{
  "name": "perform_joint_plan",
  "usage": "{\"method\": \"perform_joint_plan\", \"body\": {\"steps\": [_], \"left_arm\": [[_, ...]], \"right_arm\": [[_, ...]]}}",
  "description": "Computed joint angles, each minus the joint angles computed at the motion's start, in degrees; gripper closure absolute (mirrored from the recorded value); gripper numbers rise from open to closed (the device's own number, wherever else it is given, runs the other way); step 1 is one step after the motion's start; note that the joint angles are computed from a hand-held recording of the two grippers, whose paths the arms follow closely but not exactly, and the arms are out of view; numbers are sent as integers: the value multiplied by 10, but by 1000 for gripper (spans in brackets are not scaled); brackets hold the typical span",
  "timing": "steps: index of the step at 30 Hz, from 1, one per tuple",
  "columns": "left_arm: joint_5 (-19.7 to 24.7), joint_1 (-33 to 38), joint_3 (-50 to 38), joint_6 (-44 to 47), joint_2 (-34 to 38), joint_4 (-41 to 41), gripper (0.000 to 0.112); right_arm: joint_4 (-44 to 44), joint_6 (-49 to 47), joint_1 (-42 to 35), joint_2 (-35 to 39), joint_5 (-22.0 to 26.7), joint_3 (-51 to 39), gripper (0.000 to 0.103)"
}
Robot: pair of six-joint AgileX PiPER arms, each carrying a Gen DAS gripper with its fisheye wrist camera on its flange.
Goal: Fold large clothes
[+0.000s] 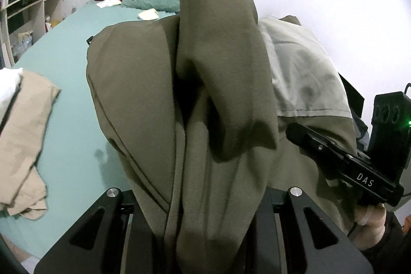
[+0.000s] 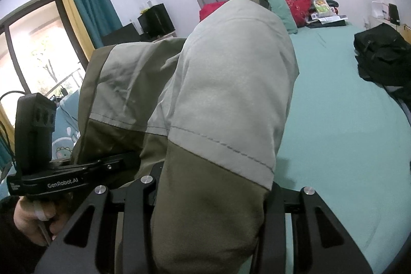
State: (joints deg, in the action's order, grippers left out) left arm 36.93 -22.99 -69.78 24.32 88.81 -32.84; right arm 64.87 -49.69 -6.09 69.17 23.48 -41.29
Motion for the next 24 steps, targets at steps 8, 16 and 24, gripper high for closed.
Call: {"method": "perform_joint_plan", "body": {"steps": [8,16,24], "left_arm": [[54,110,-18,117,-5,-79,88],[113,226,-56,196,26,-116,88],[162,321,-110,256,102,-135,88]], "right_arm": [[-137,177,127,63,-90,-83,64],[-235,303,218,167,-144,-174,64],[-193,277,260,272,-151,-257,64]]}}
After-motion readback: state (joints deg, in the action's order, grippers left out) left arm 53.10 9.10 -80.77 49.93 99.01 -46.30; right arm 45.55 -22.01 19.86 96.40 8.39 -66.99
